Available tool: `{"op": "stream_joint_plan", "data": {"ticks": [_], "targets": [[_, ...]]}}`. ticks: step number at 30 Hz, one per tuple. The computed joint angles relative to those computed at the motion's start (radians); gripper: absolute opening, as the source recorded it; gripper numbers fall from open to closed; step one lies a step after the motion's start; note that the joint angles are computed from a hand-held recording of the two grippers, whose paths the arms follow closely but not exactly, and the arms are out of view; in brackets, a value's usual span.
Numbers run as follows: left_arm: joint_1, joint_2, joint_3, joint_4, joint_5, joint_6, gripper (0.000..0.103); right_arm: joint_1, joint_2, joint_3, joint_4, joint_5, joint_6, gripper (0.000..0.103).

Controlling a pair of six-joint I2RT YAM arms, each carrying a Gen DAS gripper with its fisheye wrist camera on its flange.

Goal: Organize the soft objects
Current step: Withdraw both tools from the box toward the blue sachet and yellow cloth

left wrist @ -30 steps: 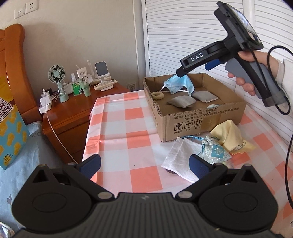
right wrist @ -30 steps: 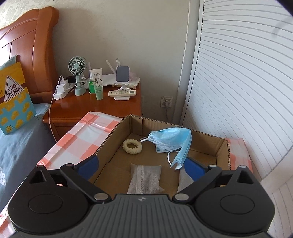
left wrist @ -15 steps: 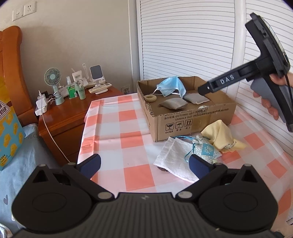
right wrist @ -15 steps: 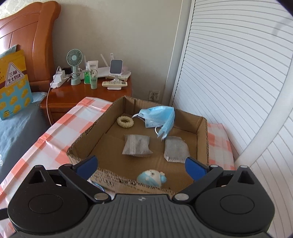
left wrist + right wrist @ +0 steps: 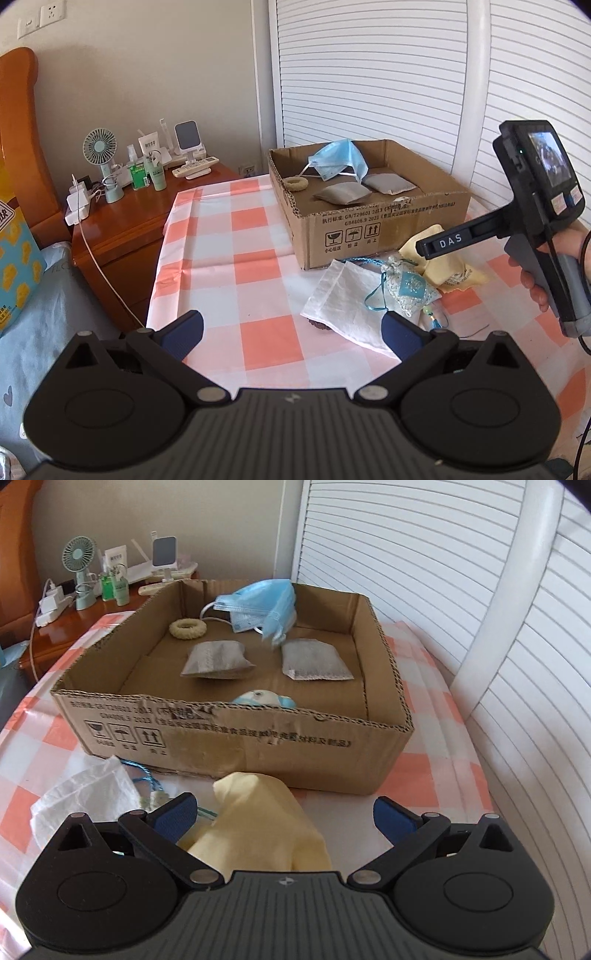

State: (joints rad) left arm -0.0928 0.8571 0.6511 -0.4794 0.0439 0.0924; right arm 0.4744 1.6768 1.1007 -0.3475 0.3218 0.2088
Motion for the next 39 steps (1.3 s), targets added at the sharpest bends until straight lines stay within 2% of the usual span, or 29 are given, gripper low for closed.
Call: {"op": "stream_joint_plan", "data": {"ticks": [5, 13, 22, 28, 39], "targets": [[-0.012, 0.025, 0.000, 0.005, -0.008, -0.003, 0.102, -0.058, -0.055, -0.071, 0.004, 0.006, 0.055, 0.103], [-0.060, 0.074, 0.006, 0.029, -0.011, -0.001, 0.102, -0.162, -0.167, -0.189, -0.024, -0.045, 0.095, 0.103], [-0.085, 0.126, 0.002, 0.045, -0.020, 0.009, 0.102, -0.144, -0.233, -0.256, -0.056, -0.096, 0.044, 0.103], [-0.074, 0.172, -0.015, 0.057, 0.004, 0.027, 0.102, -0.079, -0.221, -0.276, -0.005, -0.094, 0.000, 0.103], [-0.117, 0.279, 0.002, 0.144, 0.076, 0.025, 0.102, -0.088, -0.275, -0.362, 0.095, -0.110, -0.034, 0.103]]}}
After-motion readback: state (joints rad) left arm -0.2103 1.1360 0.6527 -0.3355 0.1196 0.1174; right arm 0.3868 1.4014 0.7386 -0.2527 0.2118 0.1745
